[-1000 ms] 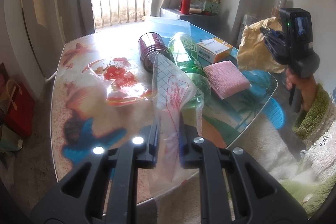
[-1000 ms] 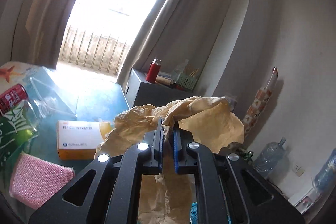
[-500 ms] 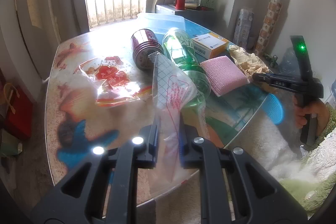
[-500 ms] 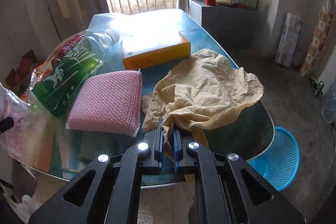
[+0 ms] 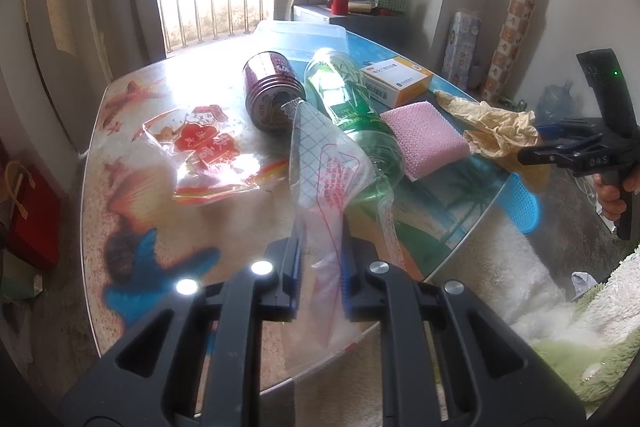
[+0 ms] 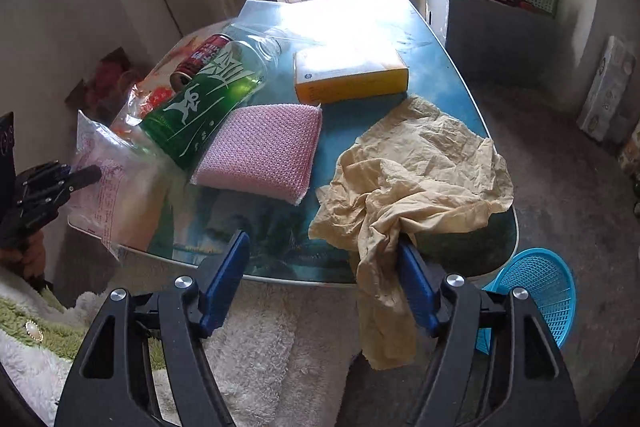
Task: Collect trash
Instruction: 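Lift the tan paper bag off the table with the right gripper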
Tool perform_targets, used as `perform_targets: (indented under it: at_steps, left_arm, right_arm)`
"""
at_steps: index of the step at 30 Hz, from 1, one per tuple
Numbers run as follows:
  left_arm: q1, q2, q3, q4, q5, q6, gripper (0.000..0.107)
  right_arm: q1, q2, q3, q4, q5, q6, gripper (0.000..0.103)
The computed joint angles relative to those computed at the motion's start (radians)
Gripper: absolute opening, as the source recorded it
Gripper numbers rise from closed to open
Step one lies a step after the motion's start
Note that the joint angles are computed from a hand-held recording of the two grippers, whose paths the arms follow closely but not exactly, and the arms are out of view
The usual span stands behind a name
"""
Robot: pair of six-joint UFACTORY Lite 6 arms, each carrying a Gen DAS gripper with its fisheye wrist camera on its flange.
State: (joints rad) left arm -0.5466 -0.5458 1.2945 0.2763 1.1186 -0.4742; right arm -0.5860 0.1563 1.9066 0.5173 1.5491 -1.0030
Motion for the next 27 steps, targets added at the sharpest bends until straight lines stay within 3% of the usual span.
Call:
perform_targets:
  at_steps: [4, 8, 12, 15, 20, 27]
  left_arm:
    - [-0.007, 0.0, -0.001, 0.005, 0.001, -0.008, 0.014]
    - [-0.006, 0.003, -0.002, 0.001, -0.004, -0.009, 0.014]
    - [-0.014, -0.002, -0.007, 0.011, -0.006, -0.016, 0.014]
    - [-0.014, -0.004, -0.017, 0.011, -0.013, -0.02, 0.014]
    - [-0.052, -0.005, -0.015, 0.033, -0.007, -0.048, 0.014]
    - [-0.086, -0.001, -0.008, 0.053, 0.005, -0.074, 0.014]
  right_arm:
    - [-0.023, 0.001, 0.099, -0.009, 0.033, -0.078, 0.074]
    - [-0.035, 0.078, 0.199, 0.026, 0.001, -0.034, 0.075]
    - [0.014, 0.03, 0.12, 0.005, -0.12, -0.091, 0.076]
    - [0.041, -0.062, -0.043, 0.007, -0.242, -0.254, 0.087]
    - [0.105, 0.041, -0.047, -0.105, -0.282, -0.296, 0.088]
    - [0.074, 0.468, 0.453, -0.082, -0.13, -0.094, 0.088]
